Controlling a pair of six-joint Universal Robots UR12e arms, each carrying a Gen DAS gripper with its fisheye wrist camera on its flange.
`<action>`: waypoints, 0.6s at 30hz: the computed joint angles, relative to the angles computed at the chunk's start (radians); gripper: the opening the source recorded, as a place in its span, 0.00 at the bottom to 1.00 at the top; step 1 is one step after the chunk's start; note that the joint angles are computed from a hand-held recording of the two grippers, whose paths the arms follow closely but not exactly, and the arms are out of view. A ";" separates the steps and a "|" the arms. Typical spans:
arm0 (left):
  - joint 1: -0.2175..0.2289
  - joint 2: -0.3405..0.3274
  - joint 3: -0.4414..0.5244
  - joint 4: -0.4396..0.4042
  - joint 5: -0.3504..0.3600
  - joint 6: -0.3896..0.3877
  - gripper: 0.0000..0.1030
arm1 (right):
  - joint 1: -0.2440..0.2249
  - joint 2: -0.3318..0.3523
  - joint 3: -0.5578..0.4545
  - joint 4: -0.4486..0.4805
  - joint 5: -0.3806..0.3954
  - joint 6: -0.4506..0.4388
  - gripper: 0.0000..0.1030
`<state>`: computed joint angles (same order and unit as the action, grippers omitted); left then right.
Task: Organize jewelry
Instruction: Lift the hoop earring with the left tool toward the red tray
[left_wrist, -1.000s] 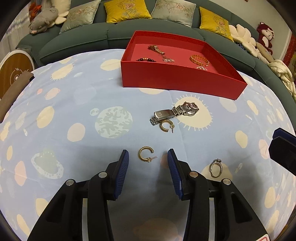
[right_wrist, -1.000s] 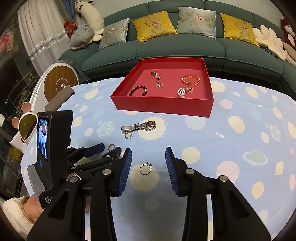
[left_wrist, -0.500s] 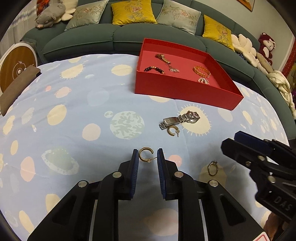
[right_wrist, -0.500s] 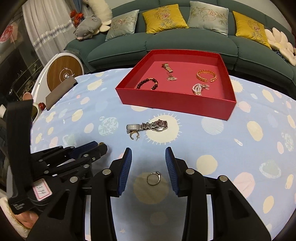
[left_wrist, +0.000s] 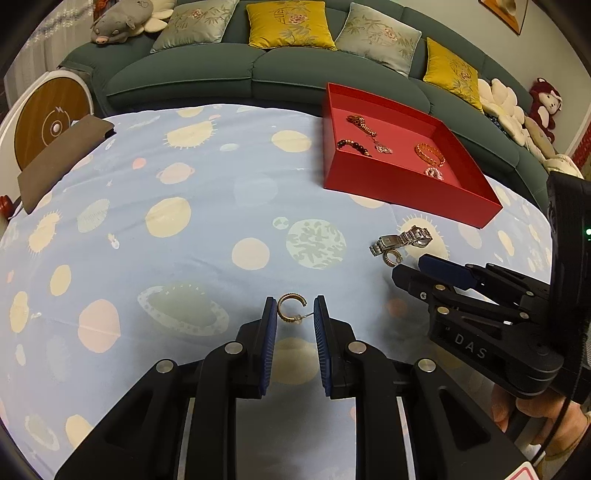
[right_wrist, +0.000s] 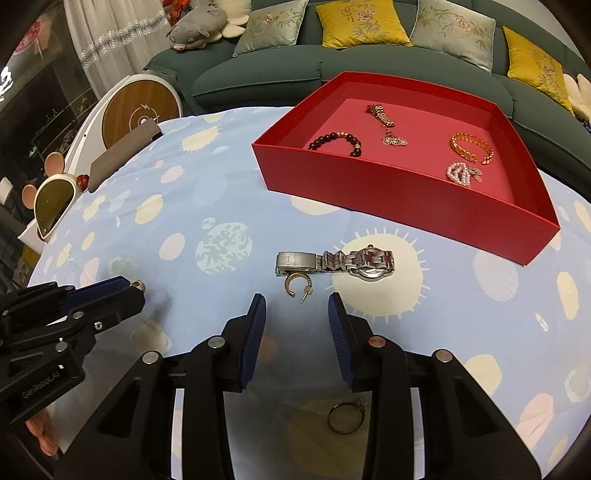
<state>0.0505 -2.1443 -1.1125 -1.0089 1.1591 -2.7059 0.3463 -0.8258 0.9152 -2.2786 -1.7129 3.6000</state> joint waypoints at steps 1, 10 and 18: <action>0.002 -0.001 0.002 -0.001 -0.001 -0.003 0.17 | 0.000 0.005 -0.007 0.004 -0.006 -0.006 0.32; 0.010 -0.005 0.013 -0.013 -0.015 -0.009 0.17 | 0.008 0.041 -0.050 0.005 -0.069 -0.056 0.21; 0.011 -0.005 0.019 -0.016 -0.029 -0.013 0.17 | 0.015 0.035 -0.042 0.014 -0.094 -0.065 0.17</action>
